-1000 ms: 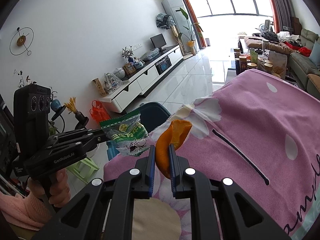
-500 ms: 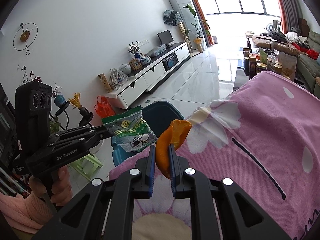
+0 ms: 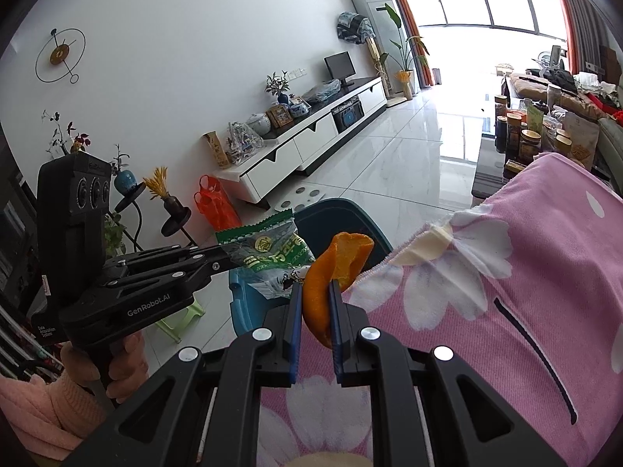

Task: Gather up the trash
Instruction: 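Carry the wrapper and orange peel over the teal wastebasket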

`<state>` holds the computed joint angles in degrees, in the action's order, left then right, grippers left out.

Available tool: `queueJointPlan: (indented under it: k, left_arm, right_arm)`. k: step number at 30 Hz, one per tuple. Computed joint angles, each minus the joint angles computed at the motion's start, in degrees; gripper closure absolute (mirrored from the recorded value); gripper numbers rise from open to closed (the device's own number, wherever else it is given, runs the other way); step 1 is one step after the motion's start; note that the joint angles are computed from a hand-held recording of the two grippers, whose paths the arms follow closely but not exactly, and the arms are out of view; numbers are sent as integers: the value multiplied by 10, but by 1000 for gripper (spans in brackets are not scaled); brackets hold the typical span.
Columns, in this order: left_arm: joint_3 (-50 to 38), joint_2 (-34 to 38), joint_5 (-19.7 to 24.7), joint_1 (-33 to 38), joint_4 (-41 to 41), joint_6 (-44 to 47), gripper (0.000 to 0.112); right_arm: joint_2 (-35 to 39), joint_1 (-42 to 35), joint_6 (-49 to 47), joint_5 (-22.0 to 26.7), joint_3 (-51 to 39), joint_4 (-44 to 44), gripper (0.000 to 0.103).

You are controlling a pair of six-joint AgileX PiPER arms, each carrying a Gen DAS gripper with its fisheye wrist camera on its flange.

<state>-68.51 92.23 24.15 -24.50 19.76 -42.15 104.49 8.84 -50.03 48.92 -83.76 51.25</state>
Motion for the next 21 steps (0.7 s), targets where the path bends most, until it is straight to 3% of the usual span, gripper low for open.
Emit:
queueJointPlan:
  k: [21]
  left_arm:
    - [9,9,-3,32,-2,-3,109]
  right_arm:
    - [54,42,53,-2,-65,-46,91]
